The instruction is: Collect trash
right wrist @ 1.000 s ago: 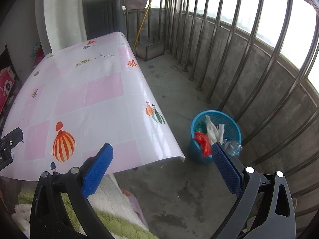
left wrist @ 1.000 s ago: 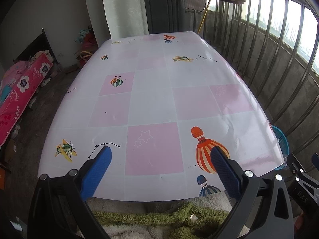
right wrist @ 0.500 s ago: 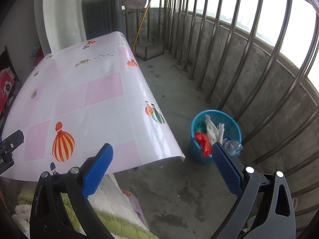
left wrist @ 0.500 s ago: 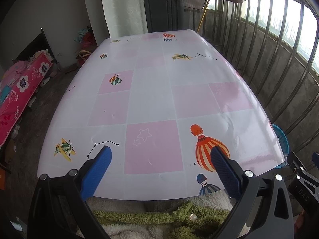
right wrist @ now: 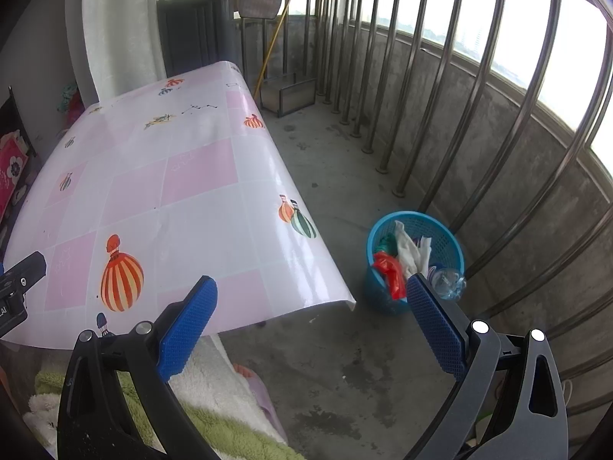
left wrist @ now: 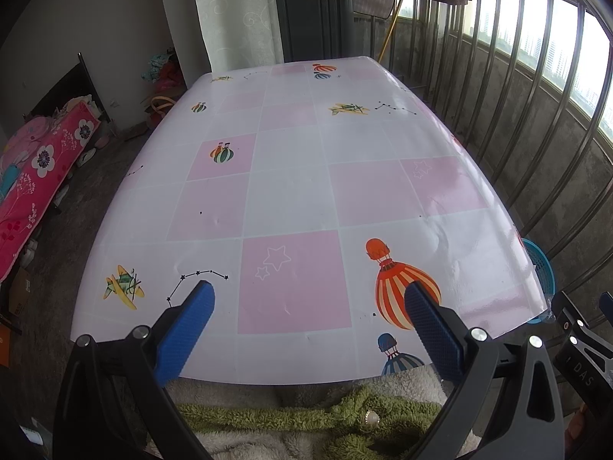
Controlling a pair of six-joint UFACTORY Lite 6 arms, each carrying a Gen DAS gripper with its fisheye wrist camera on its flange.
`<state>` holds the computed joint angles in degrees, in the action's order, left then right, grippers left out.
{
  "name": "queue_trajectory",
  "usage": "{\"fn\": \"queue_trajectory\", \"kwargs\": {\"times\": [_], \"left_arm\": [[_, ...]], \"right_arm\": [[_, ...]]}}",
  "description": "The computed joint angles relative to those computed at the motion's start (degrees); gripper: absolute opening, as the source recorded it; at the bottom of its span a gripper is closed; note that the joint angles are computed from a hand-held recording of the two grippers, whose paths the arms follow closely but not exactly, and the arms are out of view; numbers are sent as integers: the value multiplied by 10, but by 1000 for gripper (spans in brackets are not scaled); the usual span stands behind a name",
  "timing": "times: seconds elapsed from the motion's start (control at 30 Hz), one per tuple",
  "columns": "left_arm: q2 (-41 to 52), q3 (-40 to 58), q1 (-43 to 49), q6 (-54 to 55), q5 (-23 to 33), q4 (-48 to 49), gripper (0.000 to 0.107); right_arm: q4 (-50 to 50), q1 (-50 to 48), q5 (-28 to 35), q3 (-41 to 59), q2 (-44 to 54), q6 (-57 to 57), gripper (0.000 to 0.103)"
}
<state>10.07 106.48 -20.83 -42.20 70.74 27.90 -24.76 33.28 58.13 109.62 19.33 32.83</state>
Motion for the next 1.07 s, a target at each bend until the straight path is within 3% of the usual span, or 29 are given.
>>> {"fn": "queue_trajectory", "kwargs": {"times": [1.07], "left_arm": [[-3,-6,5,6,-9,-6,97]], "right_arm": [[0,1,-1,-7,-5,5,95]]}}
